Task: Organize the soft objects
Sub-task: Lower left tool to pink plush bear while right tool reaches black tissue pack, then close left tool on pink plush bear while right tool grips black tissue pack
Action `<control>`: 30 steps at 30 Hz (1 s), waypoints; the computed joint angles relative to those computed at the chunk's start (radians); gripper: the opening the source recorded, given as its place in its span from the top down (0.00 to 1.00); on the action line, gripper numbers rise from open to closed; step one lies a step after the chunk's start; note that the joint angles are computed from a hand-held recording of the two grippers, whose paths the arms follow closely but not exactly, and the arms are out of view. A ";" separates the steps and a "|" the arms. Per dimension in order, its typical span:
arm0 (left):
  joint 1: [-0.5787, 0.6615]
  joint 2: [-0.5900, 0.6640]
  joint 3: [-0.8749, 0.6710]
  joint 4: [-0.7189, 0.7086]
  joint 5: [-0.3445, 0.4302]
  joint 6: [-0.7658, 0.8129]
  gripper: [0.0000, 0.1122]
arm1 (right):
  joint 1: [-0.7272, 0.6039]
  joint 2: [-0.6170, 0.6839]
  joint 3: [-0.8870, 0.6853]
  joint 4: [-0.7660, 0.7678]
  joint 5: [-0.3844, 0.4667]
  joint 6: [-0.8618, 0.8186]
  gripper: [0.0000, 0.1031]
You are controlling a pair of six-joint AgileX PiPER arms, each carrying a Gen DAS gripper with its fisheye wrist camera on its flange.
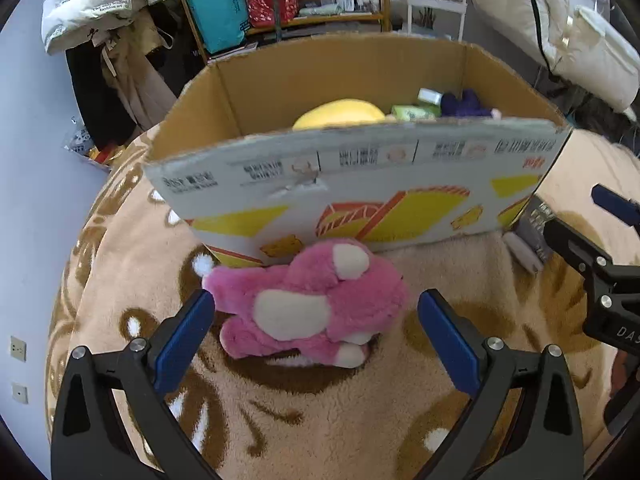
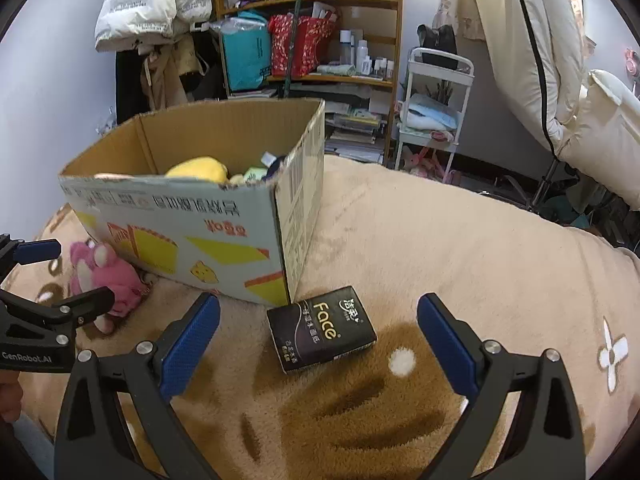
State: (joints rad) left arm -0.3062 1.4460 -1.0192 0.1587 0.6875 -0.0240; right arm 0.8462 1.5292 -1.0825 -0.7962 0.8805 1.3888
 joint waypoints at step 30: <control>-0.036 0.117 0.010 0.142 -0.005 -0.137 0.14 | -0.133 0.102 0.024 0.165 -0.183 -0.133 0.19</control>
